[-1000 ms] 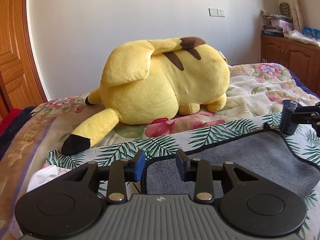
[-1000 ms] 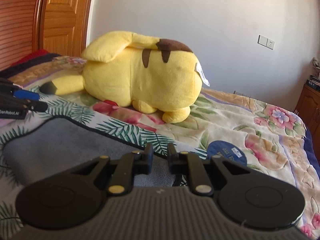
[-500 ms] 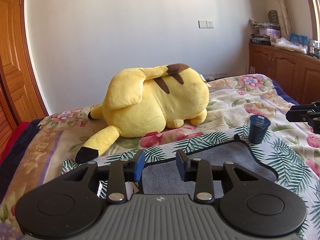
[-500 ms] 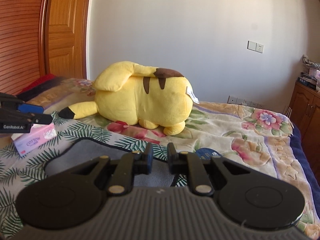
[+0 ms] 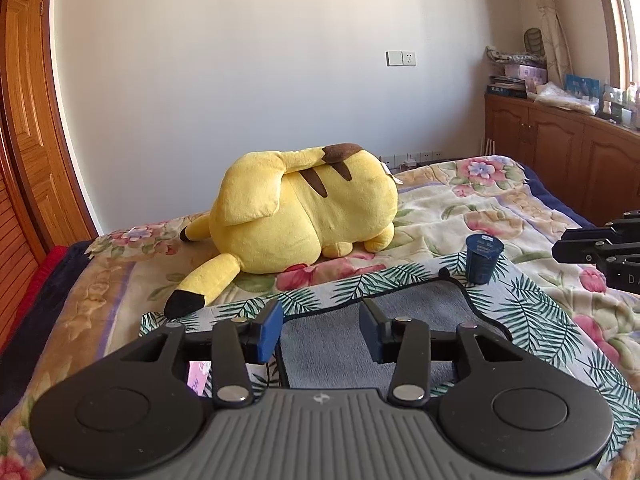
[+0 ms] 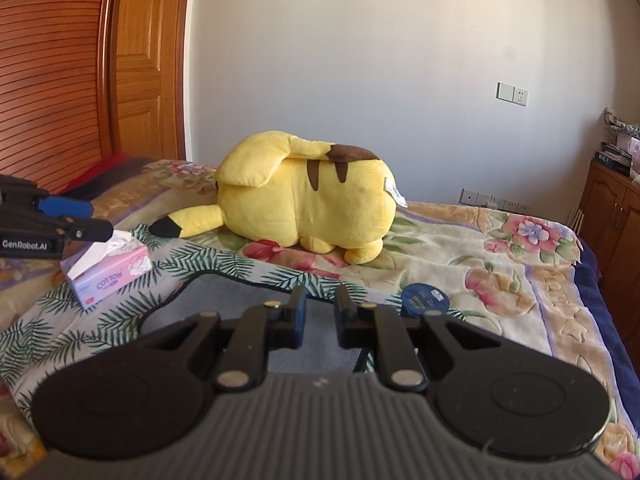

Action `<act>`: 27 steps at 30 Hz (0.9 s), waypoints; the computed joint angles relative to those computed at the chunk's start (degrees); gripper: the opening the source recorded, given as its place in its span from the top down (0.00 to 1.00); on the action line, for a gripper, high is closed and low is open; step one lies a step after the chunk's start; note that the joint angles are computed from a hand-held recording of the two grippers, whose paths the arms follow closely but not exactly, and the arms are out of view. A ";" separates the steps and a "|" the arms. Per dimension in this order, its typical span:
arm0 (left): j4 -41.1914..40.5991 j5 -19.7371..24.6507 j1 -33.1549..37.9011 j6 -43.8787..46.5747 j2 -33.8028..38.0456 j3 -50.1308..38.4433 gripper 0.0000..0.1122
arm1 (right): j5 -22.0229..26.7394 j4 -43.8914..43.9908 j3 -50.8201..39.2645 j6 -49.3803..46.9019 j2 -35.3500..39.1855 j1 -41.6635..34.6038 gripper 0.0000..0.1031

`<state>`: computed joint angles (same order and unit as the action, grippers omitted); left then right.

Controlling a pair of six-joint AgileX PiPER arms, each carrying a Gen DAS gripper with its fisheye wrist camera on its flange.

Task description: Fold towel

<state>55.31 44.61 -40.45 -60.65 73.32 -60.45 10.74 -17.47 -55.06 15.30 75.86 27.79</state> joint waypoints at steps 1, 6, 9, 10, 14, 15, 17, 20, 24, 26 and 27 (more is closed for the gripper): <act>0.29 0.64 -0.71 -0.46 -0.47 0.38 0.73 | 0.10 -3.20 0.44 3.60 -0.37 0.45 0.60; 1.70 4.06 -4.58 -3.02 -2.83 1.98 0.51 | 1.61 -13.26 2.44 15.20 -2.86 2.78 0.36; 3.16 6.68 -7.18 -5.06 -3.90 2.59 0.38 | 2.12 -17.55 3.48 20.05 -4.22 3.85 0.20; 3.70 7.14 -7.81 -6.00 -4.41 2.99 0.35 | 2.03 -18.39 3.87 21.17 -4.70 4.02 0.13; 5.90 10.40 -10.71 -8.70 -5.53 3.71 0.28 | 2.29 -22.84 5.28 27.39 -6.86 5.26 0.00; 6.81 11.59 -11.59 -9.59 -5.65 3.83 0.26 | 2.85 -21.78 5.19 26.56 -7.21 5.50 0.00; 8.08 13.39 -13.09 -11.02 -6.24 4.20 0.23 | 3.82 -22.05 5.18 27.01 -7.85 6.22 0.00; 8.15 15.41 -14.74 -11.85 -6.99 4.16 0.23 | 5.27 -23.95 5.49 29.12 -9.05 7.48 0.00; 7.72 19.09 -17.67 -12.37 -7.18 3.54 0.23 | 7.25 -24.20 5.99 29.91 -10.90 9.11 0.00; 7.78 21.40 -19.74 -12.56 -7.37 3.27 0.23 | 8.44 -24.61 6.36 30.58 -12.17 10.10 0.00; 7.76 22.33 -20.72 -12.70 -7.46 3.08 0.23 | 8.97 -24.49 6.56 30.66 -12.87 10.52 0.00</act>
<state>63.07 66.94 -61.17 -73.35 65.86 -57.37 19.72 -41.96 -48.51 45.96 62.99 38.31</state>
